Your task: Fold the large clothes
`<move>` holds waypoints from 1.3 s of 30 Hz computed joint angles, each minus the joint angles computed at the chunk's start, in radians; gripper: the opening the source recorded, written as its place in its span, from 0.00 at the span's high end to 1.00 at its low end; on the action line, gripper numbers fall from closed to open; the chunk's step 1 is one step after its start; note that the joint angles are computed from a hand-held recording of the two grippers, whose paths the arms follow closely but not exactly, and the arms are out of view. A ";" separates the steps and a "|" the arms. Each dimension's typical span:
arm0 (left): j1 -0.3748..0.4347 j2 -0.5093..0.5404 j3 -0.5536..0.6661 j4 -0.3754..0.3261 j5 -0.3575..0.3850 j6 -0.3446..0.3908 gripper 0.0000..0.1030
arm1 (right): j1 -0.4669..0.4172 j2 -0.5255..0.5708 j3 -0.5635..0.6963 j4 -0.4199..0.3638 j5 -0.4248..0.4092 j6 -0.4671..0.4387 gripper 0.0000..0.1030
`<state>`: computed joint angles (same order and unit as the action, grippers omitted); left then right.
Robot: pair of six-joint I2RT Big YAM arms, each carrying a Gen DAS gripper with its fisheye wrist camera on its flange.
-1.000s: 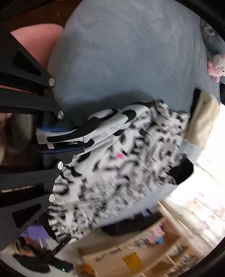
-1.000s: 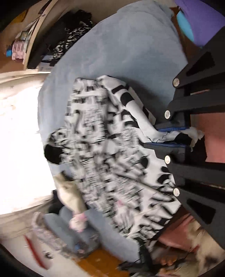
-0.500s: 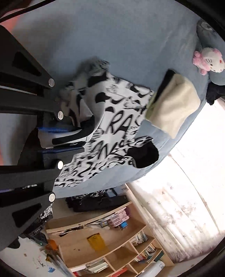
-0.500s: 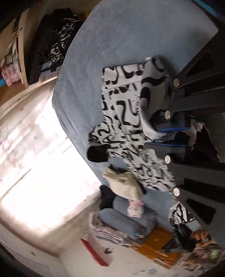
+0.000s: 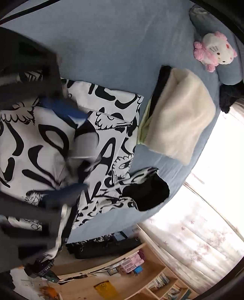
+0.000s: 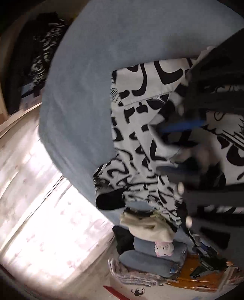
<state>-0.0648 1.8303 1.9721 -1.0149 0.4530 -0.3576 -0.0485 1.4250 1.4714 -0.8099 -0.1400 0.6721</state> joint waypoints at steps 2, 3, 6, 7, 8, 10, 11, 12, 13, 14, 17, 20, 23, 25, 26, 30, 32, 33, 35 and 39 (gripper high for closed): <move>-0.002 0.023 0.027 -0.015 -0.008 0.011 0.26 | -0.012 0.013 -0.006 0.007 -0.019 -0.009 0.49; -0.005 0.036 0.043 -0.031 -0.020 0.029 0.26 | -0.017 0.016 -0.013 0.010 -0.032 -0.014 0.48; -0.018 0.074 0.083 -0.074 -0.068 0.093 0.25 | -0.028 0.030 -0.024 0.004 -0.054 -0.027 0.47; -0.024 0.094 0.104 -0.099 -0.087 0.128 0.25 | -0.030 0.040 -0.023 -0.010 -0.053 -0.043 0.47; -0.028 0.110 0.118 -0.115 -0.102 0.154 0.25 | -0.030 0.048 -0.022 -0.018 -0.050 -0.061 0.47; -0.038 0.145 0.146 -0.149 -0.140 0.214 0.25 | -0.025 0.075 -0.002 -0.052 -0.022 -0.112 0.47; -0.044 0.166 0.167 -0.167 -0.159 0.241 0.25 | -0.023 0.089 0.009 -0.065 -0.007 -0.135 0.47; -0.050 0.184 0.184 -0.182 -0.185 0.266 0.25 | -0.019 0.102 0.020 -0.076 0.009 -0.161 0.47; -0.056 0.204 0.202 -0.196 -0.218 0.288 0.25 | -0.014 0.120 0.036 -0.091 0.031 -0.191 0.47; -0.062 0.226 0.222 -0.209 -0.247 0.312 0.25 | -0.008 0.142 0.056 -0.106 0.051 -0.223 0.47; -0.068 0.295 0.297 -0.261 -0.286 0.347 0.25 | 0.007 0.224 0.139 -0.173 0.104 -0.326 0.47; -0.067 0.328 0.335 -0.266 -0.271 0.361 0.25 | 0.006 0.302 0.218 -0.243 0.126 -0.400 0.47; -0.071 0.367 0.396 -0.292 -0.279 0.380 0.26 | 0.000 0.353 0.266 -0.287 0.107 -0.448 0.46; -0.076 0.376 0.413 -0.301 -0.289 0.397 0.40 | 0.008 0.351 0.258 -0.268 0.126 -0.469 0.48; -0.080 0.367 0.402 -0.290 -0.280 0.418 0.61 | 0.013 0.347 0.254 -0.263 0.132 -0.478 0.53; -0.127 0.287 0.293 -0.206 -0.411 0.463 0.90 | 0.048 0.310 0.213 -0.236 0.202 -0.514 0.97; -0.141 0.239 0.238 -0.153 -0.464 0.475 0.92 | 0.064 0.256 0.159 -0.183 0.274 -0.507 0.98; -0.141 0.220 0.225 -0.131 -0.464 0.469 0.93 | 0.064 0.239 0.147 -0.162 0.288 -0.497 0.98; -0.129 0.206 0.244 -0.122 -0.426 0.438 0.93 | 0.052 0.179 0.101 -0.083 0.302 -0.449 0.98; -0.121 0.244 0.377 -0.117 -0.403 0.385 0.94 | 0.043 0.144 0.110 -0.003 0.339 -0.393 0.98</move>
